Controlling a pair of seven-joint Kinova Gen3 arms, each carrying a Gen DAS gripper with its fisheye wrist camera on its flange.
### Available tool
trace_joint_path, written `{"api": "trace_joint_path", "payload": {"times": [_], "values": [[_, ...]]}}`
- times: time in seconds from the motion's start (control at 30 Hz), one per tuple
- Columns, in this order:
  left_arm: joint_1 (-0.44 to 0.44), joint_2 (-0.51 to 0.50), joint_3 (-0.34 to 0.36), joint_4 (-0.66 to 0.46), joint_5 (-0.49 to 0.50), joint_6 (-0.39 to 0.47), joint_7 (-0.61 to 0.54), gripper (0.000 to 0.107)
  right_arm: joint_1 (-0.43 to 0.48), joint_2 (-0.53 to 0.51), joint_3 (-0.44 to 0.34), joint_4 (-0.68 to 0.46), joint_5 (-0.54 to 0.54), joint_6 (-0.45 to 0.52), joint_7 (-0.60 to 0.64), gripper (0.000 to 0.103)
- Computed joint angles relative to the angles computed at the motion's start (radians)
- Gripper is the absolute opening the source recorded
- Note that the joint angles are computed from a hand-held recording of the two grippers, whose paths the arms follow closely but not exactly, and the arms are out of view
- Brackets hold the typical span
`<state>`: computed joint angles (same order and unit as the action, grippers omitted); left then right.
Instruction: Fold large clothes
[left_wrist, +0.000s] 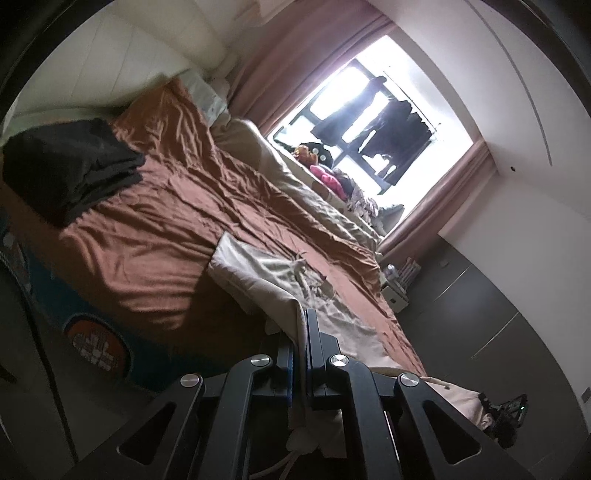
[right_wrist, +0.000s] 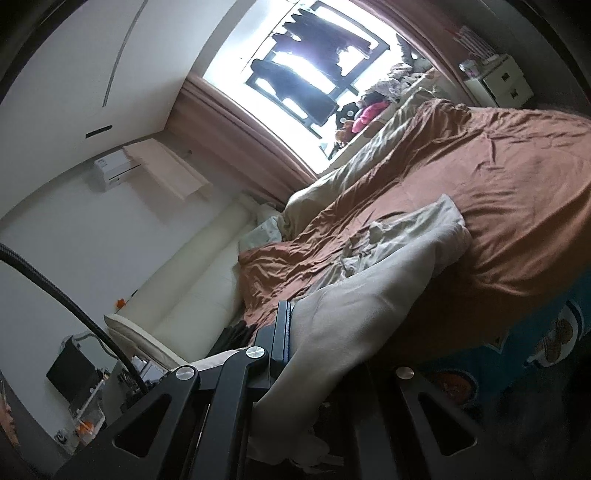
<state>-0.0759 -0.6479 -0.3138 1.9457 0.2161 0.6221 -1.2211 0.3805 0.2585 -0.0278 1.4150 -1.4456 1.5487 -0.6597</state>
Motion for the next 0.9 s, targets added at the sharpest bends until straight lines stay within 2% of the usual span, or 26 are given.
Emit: {"api": "trace_joint_path", "payload": {"times": [0.2, 0.5, 0.6, 0.73, 0.9], "values": [[0.020, 0.036, -0.024, -0.040, 0.001, -0.005, -0.018, 0.004, -0.022, 0.058, -0.028, -0.079, -0.008, -0.051, -0.020, 0.002], [0.119, 0.109, -0.119, -0.065, 0.064, -0.104, -0.104, 0.004, -0.057, 0.144, -0.102, -0.189, 0.017, -0.162, -0.054, 0.002], [0.168, 0.166, -0.172, -0.112, 0.101, -0.128, -0.148, 0.004, -0.076, 0.181, -0.132, -0.263, 0.036, -0.200, -0.097, 0.002], [0.228, 0.262, -0.262, -0.211, 0.170, -0.118, -0.234, 0.004, -0.112, 0.238, -0.178, -0.391, 0.070, -0.271, -0.169, 0.002], [0.304, 0.417, -0.419, -0.345, 0.325, -0.089, -0.387, 0.004, -0.211, 0.308, -0.207, -0.549, 0.165, -0.415, -0.260, 0.002]]}}
